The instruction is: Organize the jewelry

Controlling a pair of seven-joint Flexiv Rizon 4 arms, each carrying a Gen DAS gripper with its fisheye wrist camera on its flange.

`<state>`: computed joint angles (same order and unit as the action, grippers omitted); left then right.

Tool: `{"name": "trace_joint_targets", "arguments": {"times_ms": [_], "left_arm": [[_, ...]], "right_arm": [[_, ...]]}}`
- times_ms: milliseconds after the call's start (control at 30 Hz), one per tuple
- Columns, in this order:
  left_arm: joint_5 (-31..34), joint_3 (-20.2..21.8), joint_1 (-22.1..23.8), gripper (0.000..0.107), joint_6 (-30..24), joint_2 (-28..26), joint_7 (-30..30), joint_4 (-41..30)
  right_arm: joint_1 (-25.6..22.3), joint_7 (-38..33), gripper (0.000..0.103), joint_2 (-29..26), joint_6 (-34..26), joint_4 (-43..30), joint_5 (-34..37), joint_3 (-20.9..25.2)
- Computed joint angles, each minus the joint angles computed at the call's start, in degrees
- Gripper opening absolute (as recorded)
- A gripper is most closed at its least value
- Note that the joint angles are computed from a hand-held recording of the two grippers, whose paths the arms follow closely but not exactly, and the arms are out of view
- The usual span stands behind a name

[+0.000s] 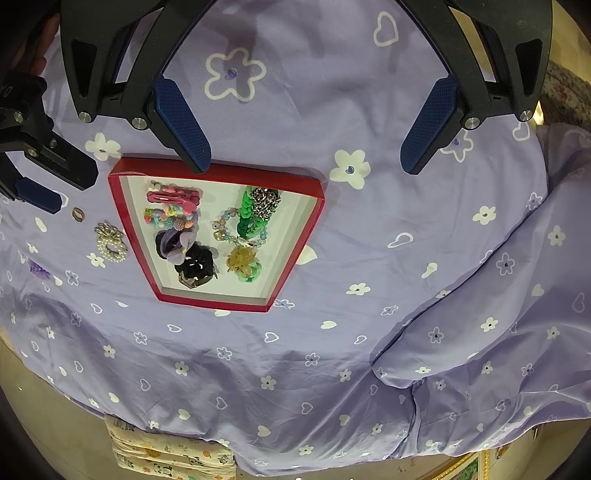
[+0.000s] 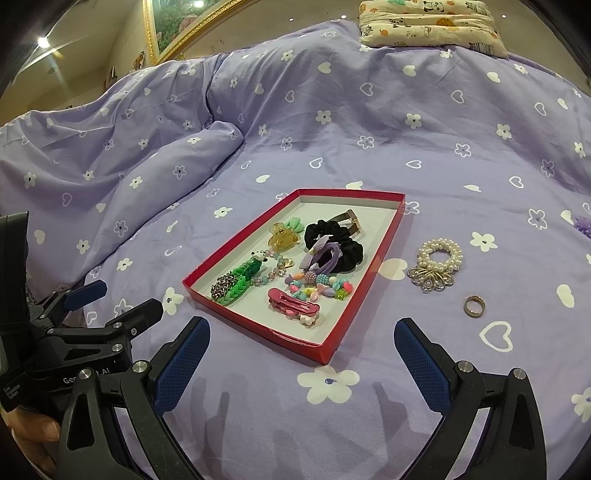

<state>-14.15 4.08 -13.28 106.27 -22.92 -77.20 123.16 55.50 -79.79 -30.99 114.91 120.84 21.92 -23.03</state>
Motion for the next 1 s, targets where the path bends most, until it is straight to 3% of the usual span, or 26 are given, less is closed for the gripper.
{"name": "trace_joint_targets", "arguments": {"times_ms": [1000], "left_arm": [[0.21,0.17,-0.07,0.103,-0.32,-0.38,0.14,-0.61]], "right_arm": [[-1.24,-0.02,0.101,0.20,0.02,-0.03,-0.25,1.01]]}}
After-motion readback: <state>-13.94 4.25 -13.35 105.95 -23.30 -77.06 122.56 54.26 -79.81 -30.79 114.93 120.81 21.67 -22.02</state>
